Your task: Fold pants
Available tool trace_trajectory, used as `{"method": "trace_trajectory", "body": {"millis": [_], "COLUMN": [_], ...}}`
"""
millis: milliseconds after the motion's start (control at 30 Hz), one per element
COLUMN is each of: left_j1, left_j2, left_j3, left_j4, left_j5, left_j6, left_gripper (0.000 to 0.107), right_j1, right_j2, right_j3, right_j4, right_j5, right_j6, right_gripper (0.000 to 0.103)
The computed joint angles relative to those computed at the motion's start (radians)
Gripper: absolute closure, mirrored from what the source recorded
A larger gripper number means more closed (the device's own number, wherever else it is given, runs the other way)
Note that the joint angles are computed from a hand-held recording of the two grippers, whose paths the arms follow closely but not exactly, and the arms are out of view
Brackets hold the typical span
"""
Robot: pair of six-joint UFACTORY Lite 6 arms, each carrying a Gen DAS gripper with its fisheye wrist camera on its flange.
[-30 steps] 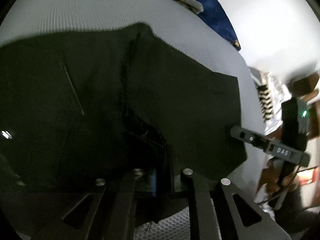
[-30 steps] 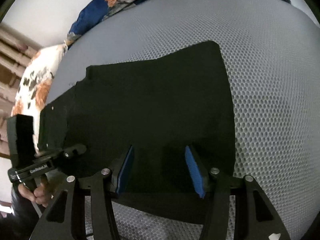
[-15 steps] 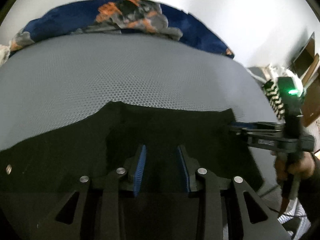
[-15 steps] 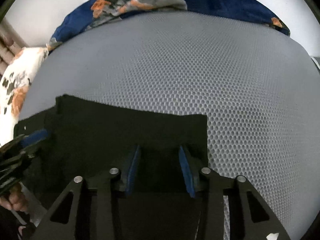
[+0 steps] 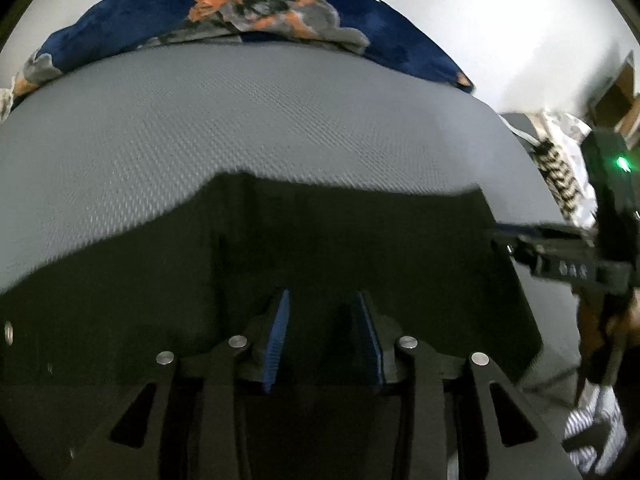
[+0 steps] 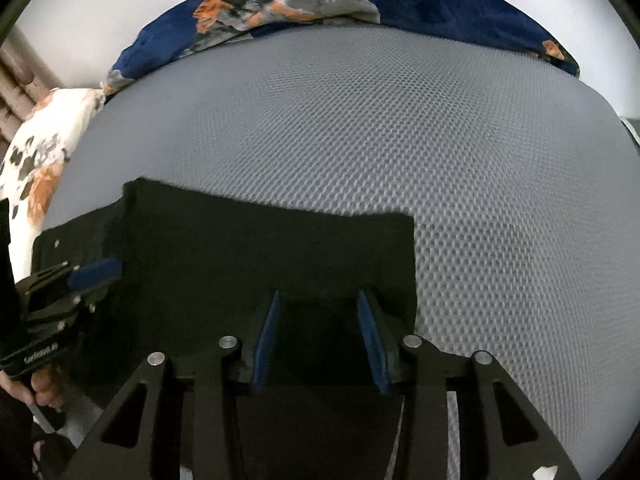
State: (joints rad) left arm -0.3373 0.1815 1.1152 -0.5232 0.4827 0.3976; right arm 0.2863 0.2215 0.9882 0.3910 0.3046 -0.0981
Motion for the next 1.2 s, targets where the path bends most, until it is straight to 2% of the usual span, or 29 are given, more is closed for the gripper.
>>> {"method": "trace_trajectory", "body": {"millis": [167,233,400,500,700,833,1033,1200], "left_j1": [0.004,0.001,0.046,0.132,0.330,0.559,0.884,1.000], "left_j2": [-0.228,-0.290,-0.363,-0.390,-0.518,-0.560,-0.486,-0.389], "left_j3": [-0.229,-0.301,-0.382,-0.398,-0.405,-0.387,-0.297,-0.215], "left_j4": [-0.056,-0.024,0.017,-0.045,-0.034,-0.074,-0.153,-0.174], "left_j5": [0.052,0.079,0.087,0.108,0.171,0.218,0.298,0.339], "left_j6": [0.088,0.069,0.025,0.069,0.115,0.243,0.447,0.505], "left_gripper": [0.069,0.069,0.069,0.069,0.067,0.062,0.059,0.057], "right_j1": [0.041,0.077,0.207,0.298,0.384,0.384,0.390,0.384], "right_j2": [-0.149,-0.194,-0.240,-0.200,-0.032,0.099,0.331,0.495], "right_j3": [-0.178,-0.242,-0.314,-0.278,-0.091,0.085,0.426,0.689], "right_j4": [0.109,0.134,0.125,0.074,0.064,0.054,-0.134,-0.291], "right_j5": [0.013,0.019,-0.015,-0.036,-0.044,-0.019,0.064,0.146], "right_j6": [-0.076,-0.080,0.007,0.092,0.116,0.116,0.301,0.454], "right_gripper": [0.065,0.065,0.059,0.057,0.057,0.057,0.057,0.058]}}
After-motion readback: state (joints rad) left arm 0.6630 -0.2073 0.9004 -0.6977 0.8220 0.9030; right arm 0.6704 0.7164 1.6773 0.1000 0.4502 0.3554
